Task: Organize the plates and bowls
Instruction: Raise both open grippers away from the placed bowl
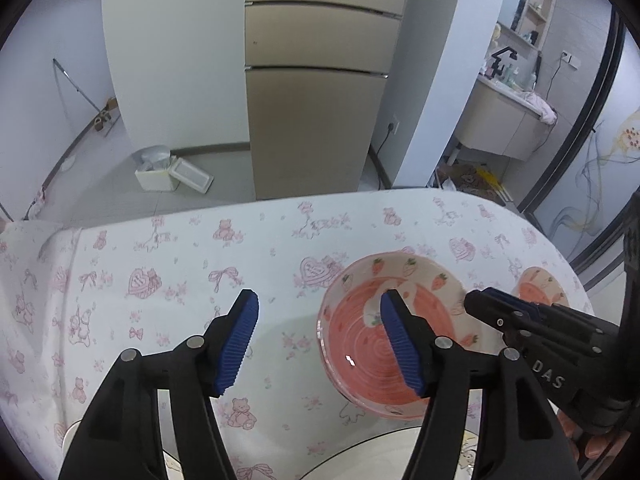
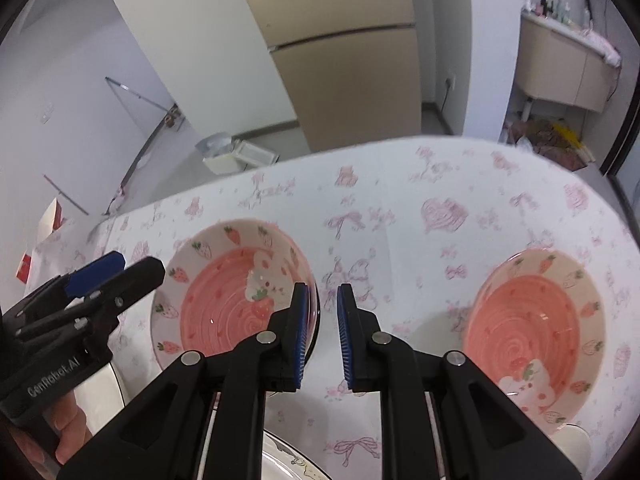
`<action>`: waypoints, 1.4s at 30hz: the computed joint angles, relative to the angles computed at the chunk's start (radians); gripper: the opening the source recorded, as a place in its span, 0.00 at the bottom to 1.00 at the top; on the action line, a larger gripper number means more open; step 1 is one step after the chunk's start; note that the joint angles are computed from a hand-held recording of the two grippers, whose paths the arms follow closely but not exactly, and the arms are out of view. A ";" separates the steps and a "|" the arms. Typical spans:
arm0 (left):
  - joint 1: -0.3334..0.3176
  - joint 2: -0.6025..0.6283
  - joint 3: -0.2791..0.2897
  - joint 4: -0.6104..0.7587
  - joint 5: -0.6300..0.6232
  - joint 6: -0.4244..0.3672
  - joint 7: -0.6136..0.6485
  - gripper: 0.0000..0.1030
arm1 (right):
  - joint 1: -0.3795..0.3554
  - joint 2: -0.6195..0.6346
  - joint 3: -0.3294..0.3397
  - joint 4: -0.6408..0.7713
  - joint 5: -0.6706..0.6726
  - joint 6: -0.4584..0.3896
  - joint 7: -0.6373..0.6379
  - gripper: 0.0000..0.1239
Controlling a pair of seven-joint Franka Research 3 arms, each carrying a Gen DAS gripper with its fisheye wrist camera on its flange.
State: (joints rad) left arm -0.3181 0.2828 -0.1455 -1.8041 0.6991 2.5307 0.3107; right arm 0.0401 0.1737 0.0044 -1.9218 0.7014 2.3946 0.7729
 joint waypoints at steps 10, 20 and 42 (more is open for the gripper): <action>-0.023 -0.092 0.004 -0.050 0.171 0.036 -0.144 0.81 | -0.002 -0.144 -0.017 -0.080 0.162 0.073 -0.128 0.35; -0.015 -0.216 -0.045 -0.116 0.476 0.005 -0.376 0.82 | 0.033 -0.245 -0.056 -0.139 0.338 0.251 -0.229 0.63; -0.033 -0.302 -0.163 -0.096 0.610 -0.164 -0.441 0.85 | 0.040 -0.427 -0.191 -0.191 0.485 0.317 -0.354 0.80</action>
State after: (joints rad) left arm -0.3509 -0.0197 -0.3088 -1.9003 1.3092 2.3662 -0.1298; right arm 0.0803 -0.2537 -0.1866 -2.1127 1.1866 2.7116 0.4192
